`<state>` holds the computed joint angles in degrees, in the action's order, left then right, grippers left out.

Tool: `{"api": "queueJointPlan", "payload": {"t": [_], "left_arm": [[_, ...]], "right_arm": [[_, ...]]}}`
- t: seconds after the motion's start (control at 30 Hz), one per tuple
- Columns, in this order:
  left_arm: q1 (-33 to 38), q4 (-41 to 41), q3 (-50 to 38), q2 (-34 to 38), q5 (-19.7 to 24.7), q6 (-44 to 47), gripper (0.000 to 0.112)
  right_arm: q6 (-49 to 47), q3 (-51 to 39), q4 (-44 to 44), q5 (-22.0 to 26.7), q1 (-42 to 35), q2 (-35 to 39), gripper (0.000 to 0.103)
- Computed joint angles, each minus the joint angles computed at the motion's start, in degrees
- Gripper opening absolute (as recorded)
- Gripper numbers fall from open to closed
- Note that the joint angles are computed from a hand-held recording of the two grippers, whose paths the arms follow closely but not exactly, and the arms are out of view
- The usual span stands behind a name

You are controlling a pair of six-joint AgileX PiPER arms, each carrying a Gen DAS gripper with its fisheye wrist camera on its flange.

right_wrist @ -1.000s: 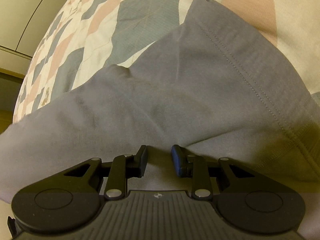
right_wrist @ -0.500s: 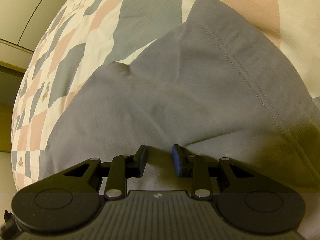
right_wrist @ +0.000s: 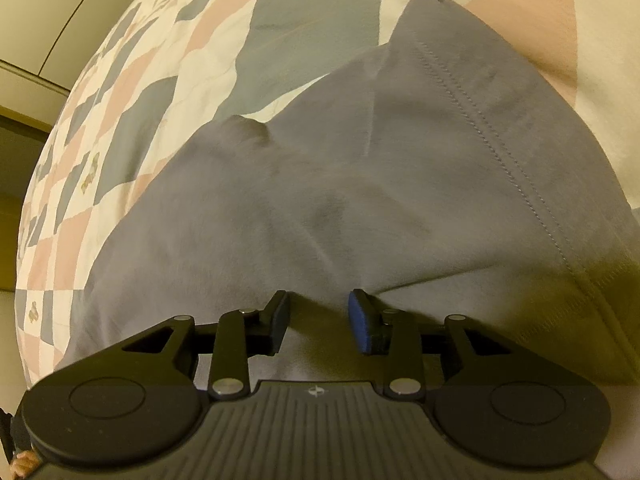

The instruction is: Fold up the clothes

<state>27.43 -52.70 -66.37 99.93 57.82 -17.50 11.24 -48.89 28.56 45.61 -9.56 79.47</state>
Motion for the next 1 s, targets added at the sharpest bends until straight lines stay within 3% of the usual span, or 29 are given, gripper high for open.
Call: {"api": "queueJointPlan", "payload": {"t": [0.03,0.13,0.23,0.3,0.37,0.43,0.5,0.57,0.67,0.73,0.8,0.9,1.0], "left_arm": [[-2.0,4.7,-3.4,0.7,0.2,-0.2,0.003],[-8.8,20.4,-14.0,0.8,-0.3,0.8,0.003],[-16.3,37.6,-25.7,-0.3,-2.5,7.6,0.003],[-21.4,49.1,-27.2,-5.2,-9.4,15.7,0.004],[-26.2,60.6,-22.9,-11.1,-20.6,20.3,0.006],[-29.9,72.0,-12.4,-20.2,-32.0,26.2,0.009],[-33.8,81.8,-2.1,-28.8,-36.5,31.5,0.010],[-33.2,82.9,3.1,-29.9,-31.7,27.7,0.014],[-32.1,73.8,2.9,-28.7,-14.6,29.4,0.018],[-25.8,66.8,0.6,-23.7,-3.5,26.8,0.022],[-15.8,58.4,-2.7,-18.9,3.7,22.2,0.021],[-7.6,49.2,-8.2,-16.3,7.2,20.8,0.020],[-6.8,47.1,-12.7,-16.0,6.5,27.1,0.034]], "right_arm": [[0.6,-0.3,-0.6,-0.1,0.5,0.2,0.039],[0.8,-1.4,-1.9,0.7,1.1,0.8,0.039],[-1.5,-1.5,-0.3,1.6,-0.3,1.1,0.039],[-2.3,-1.3,0.5,1.8,-0.9,1.1,0.038],[-2.0,-1.3,0.6,1.8,-0.9,1.0,0.038],[-1.6,-1.4,0.5,1.6,-0.4,1.1,0.039],[-1.5,-1.4,0.6,1.4,-0.3,1.1,0.039],[-1.5,-1.2,0.6,1.2,-0.3,1.0,0.039],[-1.3,-1.2,0.6,1.2,-0.3,1.0,0.039],[-1.2,-1.4,0.4,1.4,-0.2,1.0,0.039],[-1.5,-1.8,0.1,1.9,-0.3,1.1,0.040],[-2.1,-2.0,0.1,2.4,-0.5,1.3,0.040],[-0.8,-2.1,-1.0,1.7,0.7,1.3,0.043]]}}
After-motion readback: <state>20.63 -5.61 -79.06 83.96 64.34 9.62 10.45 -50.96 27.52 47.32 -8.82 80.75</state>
